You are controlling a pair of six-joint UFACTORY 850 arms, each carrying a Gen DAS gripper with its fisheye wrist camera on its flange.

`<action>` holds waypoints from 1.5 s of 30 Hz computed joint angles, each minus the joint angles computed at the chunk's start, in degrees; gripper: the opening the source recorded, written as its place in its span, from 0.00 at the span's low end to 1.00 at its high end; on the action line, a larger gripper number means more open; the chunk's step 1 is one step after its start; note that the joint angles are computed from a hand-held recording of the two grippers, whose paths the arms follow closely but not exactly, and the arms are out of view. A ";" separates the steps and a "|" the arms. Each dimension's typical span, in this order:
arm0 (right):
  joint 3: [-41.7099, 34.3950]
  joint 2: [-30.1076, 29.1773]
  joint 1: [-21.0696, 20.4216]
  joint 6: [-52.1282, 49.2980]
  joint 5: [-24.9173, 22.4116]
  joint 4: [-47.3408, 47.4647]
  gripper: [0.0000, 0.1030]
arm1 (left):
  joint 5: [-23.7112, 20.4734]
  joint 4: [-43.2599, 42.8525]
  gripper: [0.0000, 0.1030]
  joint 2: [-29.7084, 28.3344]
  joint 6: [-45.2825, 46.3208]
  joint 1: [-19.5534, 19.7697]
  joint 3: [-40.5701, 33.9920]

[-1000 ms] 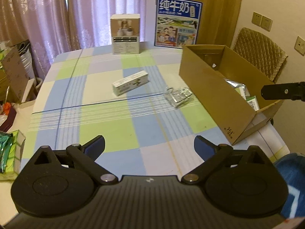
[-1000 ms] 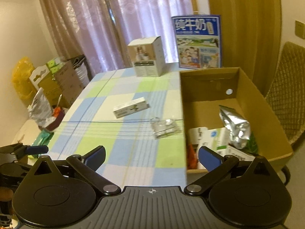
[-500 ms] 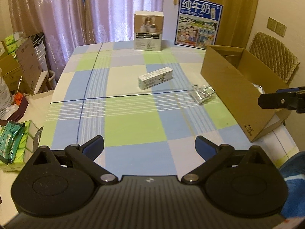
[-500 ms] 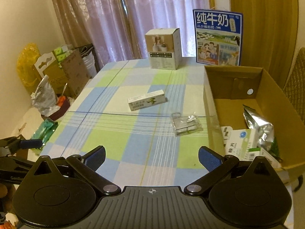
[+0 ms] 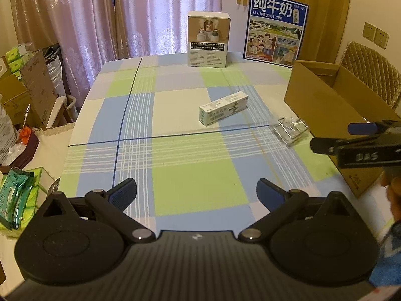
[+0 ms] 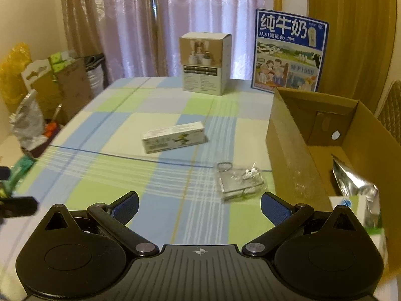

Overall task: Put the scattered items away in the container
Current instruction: 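Withdraw both tools from the box back over the table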

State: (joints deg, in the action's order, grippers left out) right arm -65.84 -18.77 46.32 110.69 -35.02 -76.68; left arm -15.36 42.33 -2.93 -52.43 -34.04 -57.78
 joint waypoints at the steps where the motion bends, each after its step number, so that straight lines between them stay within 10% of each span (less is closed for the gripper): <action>1: -0.23 -0.82 -0.36 0.70 -0.16 -0.84 0.98 | 0.36 -0.19 0.97 -0.71 0.21 0.20 -0.46; 24: -7.76 -13.70 -5.39 1.94 -1.89 -6.38 0.98 | 4.97 -10.93 0.97 -15.01 12.59 3.28 -9.66; 33: -8.98 -14.43 -5.80 -0.72 3.16 -6.33 0.56 | 5.94 -13.94 0.97 -15.60 13.91 3.81 -8.99; 42: -8.42 -12.91 -6.04 0.80 13.40 -9.07 0.54 | 5.80 -9.76 0.97 -13.58 7.84 4.49 -6.66; 45: -7.36 -12.16 -4.38 4.53 7.19 -13.20 0.61 | 5.64 -9.82 0.97 -13.28 8.21 4.65 -6.42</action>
